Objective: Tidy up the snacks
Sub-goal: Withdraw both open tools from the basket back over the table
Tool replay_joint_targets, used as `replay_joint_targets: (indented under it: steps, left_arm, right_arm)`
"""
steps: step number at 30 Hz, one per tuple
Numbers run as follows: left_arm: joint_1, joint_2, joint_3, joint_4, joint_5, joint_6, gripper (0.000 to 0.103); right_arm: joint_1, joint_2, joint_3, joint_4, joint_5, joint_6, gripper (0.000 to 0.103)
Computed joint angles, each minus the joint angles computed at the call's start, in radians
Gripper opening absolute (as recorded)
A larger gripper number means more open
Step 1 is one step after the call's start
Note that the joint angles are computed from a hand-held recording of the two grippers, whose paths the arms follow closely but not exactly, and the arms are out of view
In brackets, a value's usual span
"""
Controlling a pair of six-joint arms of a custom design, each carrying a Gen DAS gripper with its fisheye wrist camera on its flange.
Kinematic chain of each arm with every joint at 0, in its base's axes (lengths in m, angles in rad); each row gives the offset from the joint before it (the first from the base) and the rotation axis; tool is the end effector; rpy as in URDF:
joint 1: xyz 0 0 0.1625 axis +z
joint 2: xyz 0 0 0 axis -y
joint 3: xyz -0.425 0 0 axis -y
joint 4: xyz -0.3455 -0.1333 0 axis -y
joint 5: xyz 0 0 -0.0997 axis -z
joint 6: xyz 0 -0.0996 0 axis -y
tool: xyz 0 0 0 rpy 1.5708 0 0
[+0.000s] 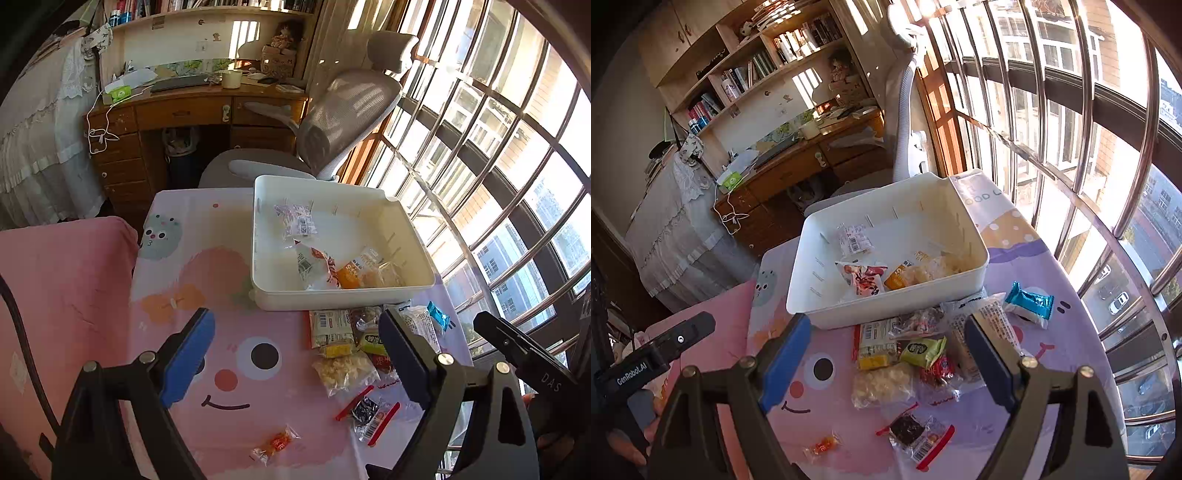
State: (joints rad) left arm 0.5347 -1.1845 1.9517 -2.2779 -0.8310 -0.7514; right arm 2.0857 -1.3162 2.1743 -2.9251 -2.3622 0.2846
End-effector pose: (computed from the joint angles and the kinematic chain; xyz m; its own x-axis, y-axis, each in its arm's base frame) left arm -0.3315 -0.4293 0.2369 -0.8359 0.1322 -0.5327 0.3944 0.8196 -0.4155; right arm 0.2779 -0.3643 0.2983 -0.8688 0.1656 0.4667 -0.1971 0.7490 -0.6326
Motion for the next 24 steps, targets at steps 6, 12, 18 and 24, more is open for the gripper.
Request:
replay_joint_targets:
  steps: [6,12,18,24]
  left_arm:
    - [-0.042,-0.114,0.085,0.086,-0.008,-0.076,0.09]
    - [-0.073,-0.2,0.158,0.161,-0.037,-0.147,0.09]
    - [-0.082,-0.234,0.206,0.201,-0.084,-0.209,0.09]
    - [-0.062,-0.216,0.236,0.205,-0.148,-0.255,0.09]
  right_arm:
    - [0.082,-0.009,0.057,0.048,-0.051,0.11,0.086]
    - [0.141,-0.009,0.106,0.108,-0.072,0.2,0.086]
    - [0.171,-0.007,0.155,0.154,-0.075,0.231,0.086]
    - [0.172,0.004,0.192,0.169,-0.088,0.194,0.086]
